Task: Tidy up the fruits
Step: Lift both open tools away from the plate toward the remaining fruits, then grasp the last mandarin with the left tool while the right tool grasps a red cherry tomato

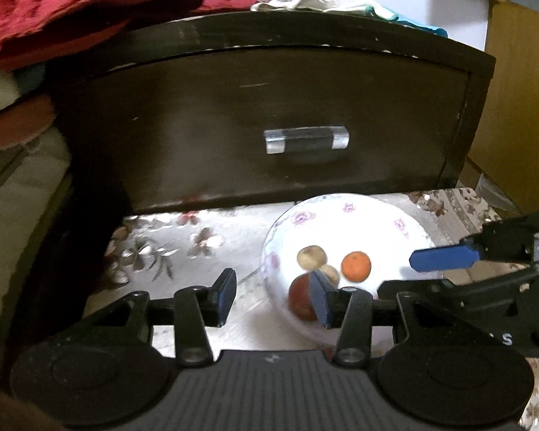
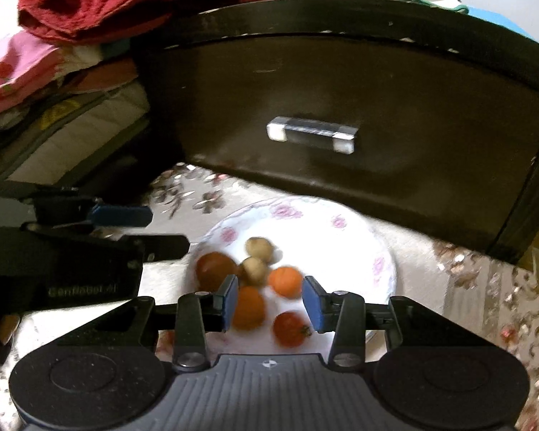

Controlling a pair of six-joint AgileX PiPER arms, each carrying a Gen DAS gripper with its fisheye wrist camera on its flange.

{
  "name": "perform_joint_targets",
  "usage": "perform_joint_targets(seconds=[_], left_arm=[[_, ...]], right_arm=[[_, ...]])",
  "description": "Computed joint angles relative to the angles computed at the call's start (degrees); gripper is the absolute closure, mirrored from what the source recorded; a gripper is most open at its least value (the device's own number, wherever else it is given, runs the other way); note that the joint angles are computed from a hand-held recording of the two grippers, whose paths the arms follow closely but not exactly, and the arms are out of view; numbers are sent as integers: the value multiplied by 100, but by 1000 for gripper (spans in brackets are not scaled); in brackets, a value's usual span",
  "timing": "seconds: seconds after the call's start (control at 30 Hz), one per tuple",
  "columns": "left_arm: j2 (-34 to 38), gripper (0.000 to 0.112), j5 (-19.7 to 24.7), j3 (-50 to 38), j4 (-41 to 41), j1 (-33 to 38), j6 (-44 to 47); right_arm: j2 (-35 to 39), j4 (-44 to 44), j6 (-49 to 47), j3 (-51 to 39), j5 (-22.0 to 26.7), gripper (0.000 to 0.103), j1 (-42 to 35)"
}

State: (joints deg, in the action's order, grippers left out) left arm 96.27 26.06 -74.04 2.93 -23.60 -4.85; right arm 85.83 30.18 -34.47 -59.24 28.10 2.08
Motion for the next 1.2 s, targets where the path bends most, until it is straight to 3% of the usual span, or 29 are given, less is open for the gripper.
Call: perform_joint_targets(seconds=[0.27, 0.6, 0.97, 1.2], left_arm=[[-672, 60, 100, 845, -425, 565, 679], [-607, 60, -263, 1575, -375, 976, 815], [-225, 61, -787, 1708, 663, 764, -222], [-255, 68, -871, 1767, 589, 742, -168]], right_arm=[[-305, 260, -103, 493, 160, 63, 338], [-153, 166, 253, 928, -339, 62, 896], [229, 1204, -431, 1078, -917, 62, 938], [433, 1475, -708, 1061, -1204, 62, 1034]])
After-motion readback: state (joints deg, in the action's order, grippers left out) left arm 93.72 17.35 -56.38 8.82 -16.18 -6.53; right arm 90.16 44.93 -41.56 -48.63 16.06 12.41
